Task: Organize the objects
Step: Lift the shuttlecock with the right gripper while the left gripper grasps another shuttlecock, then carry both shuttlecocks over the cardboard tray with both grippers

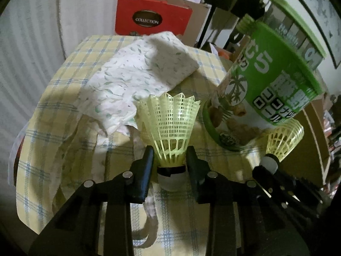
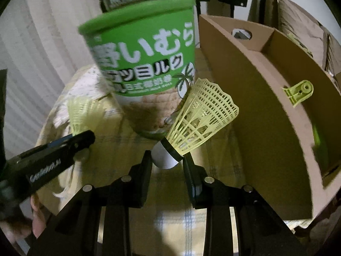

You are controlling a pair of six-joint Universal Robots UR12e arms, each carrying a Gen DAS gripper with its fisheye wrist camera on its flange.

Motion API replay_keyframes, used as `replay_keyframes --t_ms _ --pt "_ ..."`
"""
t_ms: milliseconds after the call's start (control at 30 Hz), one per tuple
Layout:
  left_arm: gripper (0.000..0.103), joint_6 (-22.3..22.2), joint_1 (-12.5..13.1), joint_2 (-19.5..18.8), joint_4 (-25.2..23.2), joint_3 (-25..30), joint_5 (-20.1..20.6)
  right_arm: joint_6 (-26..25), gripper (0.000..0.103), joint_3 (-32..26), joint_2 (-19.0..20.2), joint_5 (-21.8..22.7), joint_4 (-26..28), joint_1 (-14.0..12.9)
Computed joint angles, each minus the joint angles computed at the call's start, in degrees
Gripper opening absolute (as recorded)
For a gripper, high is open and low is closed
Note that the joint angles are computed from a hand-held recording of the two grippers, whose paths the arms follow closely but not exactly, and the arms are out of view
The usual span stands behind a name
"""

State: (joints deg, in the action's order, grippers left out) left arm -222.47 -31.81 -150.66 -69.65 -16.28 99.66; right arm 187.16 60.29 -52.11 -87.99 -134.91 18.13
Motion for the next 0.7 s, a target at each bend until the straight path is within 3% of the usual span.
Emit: replay_keyframes --t_ms 200,267,700 --pt "0.028 -0.77 0.00 3.94 5.65 -7.05 0.11 -1.43 0.029 1.90 -1.58 0.49 -3.08 0.25" --pt "0.028 -0.74 -0.03 4.71 6.84 -8.27 0.13 -1.71 0.029 4.98 -3.18 0.12 -5.64 0.58" --pt "0.027 1.08 -0.58 5.25 11.17 -7.80 -0.43 -1.81 0.029 7.14 -5.41 -0.79 -9.48 1.11"
